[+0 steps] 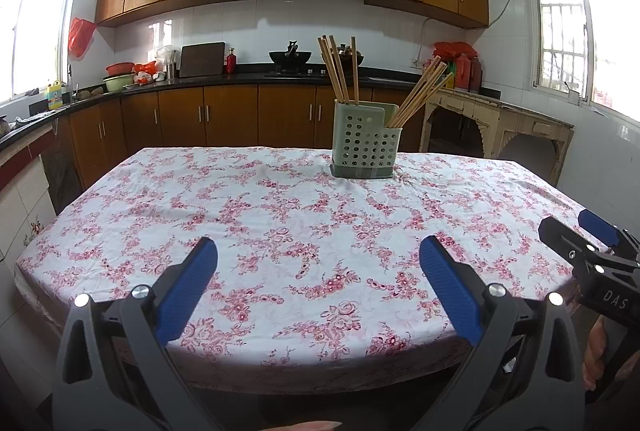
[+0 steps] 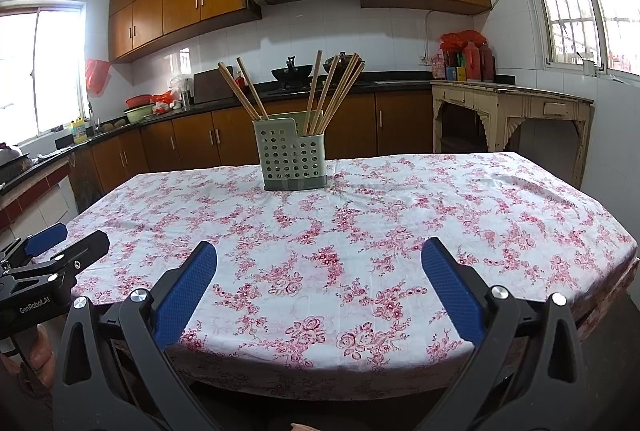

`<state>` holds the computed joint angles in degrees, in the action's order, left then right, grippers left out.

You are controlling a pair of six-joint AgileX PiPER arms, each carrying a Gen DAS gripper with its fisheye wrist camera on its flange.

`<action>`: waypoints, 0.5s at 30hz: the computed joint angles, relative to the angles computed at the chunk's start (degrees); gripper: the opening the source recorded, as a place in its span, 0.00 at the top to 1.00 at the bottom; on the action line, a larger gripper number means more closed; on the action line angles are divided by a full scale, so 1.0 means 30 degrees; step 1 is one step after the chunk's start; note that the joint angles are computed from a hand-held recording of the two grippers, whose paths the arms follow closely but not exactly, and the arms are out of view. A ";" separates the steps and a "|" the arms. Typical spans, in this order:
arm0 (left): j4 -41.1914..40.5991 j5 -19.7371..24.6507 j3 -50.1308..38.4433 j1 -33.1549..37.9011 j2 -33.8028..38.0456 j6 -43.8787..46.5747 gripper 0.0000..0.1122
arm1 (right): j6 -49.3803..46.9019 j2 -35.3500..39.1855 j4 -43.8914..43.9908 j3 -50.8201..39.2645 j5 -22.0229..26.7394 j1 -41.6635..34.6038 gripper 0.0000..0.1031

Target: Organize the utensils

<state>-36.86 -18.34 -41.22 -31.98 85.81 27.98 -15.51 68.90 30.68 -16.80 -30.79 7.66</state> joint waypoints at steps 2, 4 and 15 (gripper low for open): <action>-0.0151 0.0002 -0.0014 -0.0028 -0.0009 0.0153 0.12 | -0.0050 -0.0021 0.0058 -0.0005 0.0016 0.0021 0.02; -0.0186 -0.0010 -0.0022 -0.0044 -0.0007 0.0167 0.12 | -0.0047 -0.0028 0.0032 -0.0018 0.0042 -0.0003 0.02; -0.0076 0.0054 -0.0020 0.0014 -0.0022 0.0101 0.12 | -0.0124 -0.0086 0.0105 -0.0071 0.0162 -0.0022 0.02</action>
<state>-37.09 -18.18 -41.27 -31.94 85.75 28.29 -15.88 68.64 31.00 -17.01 -30.31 7.59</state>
